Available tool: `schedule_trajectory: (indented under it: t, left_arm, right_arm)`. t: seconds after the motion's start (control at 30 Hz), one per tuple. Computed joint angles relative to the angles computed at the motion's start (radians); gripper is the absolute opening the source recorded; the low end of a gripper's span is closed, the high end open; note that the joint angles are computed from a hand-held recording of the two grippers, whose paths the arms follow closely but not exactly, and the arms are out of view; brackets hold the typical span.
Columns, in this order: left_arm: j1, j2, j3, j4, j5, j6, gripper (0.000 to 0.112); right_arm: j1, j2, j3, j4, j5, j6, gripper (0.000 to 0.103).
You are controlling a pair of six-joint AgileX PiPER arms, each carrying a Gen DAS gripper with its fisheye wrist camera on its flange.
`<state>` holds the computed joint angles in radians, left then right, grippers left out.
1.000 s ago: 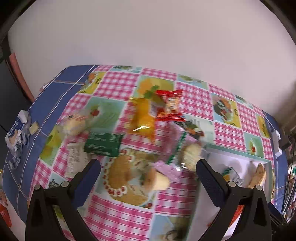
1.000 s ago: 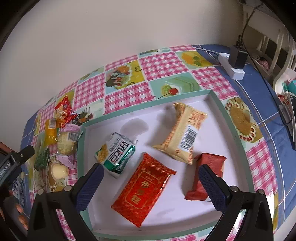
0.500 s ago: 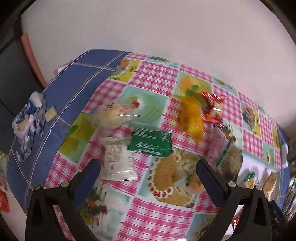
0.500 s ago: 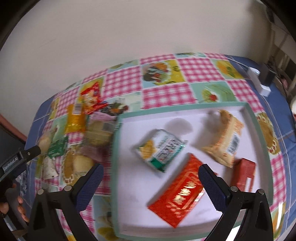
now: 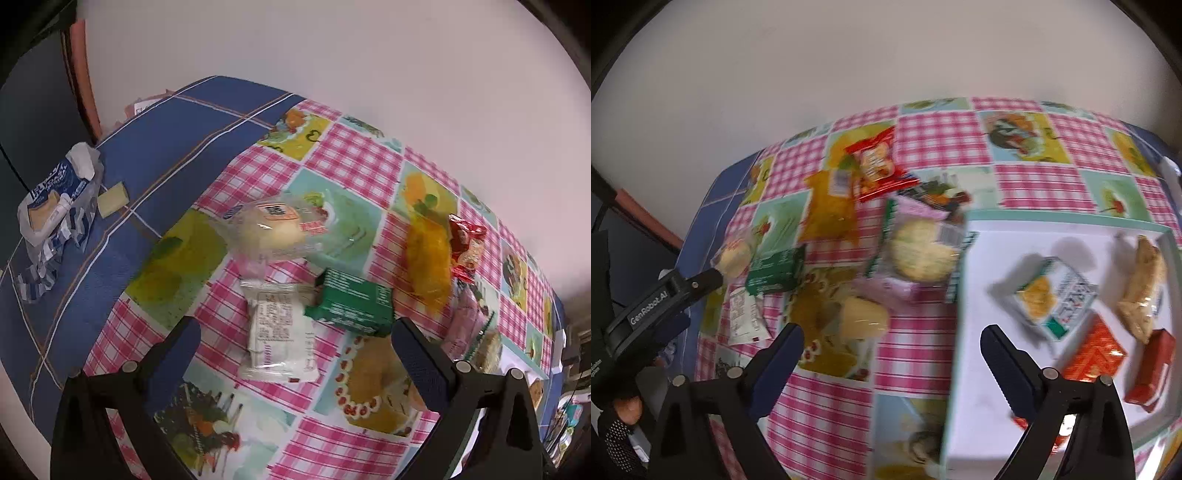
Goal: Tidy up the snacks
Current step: 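Grasp the white printed packet with the left tool while the right tool grasps the yellow pudding cup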
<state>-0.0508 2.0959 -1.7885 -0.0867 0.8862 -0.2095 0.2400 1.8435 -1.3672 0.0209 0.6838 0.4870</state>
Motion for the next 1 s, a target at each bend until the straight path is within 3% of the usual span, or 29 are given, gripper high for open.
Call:
schedule_trajectory:
  t: [0.23, 0.47, 0.67, 0.77, 1.0]
  left_arm:
    - [0.044, 0.078, -0.067, -0.039, 0.085, -0.011, 0.103]
    - [0.021, 0.168, -0.138, -0.011, 0.125, -0.044, 0.103]
    - [-0.003, 0.237, -0.199, 0.008, 0.156, -0.058, 0.09]
    - [-0.029, 0.256, -0.222, 0.063, 0.159, -0.085, 0.087]
    - [-0.084, 0.324, -0.34, 0.167, 0.218, -0.147, 0.069]
  right_arm:
    - [0.035, 0.1, -0.096, 0.012, 0.042, -0.008, 0.087]
    - [0.035, 0.167, -0.142, 0.043, 0.062, -0.03, 0.084]
    - [0.036, 0.204, -0.16, 0.05, 0.077, -0.028, 0.075]
    - [0.043, 0.217, -0.165, 0.038, 0.083, -0.019, 0.066]
    - [0.055, 0.242, -0.188, 0.003, 0.082, 0.001, 0.047]
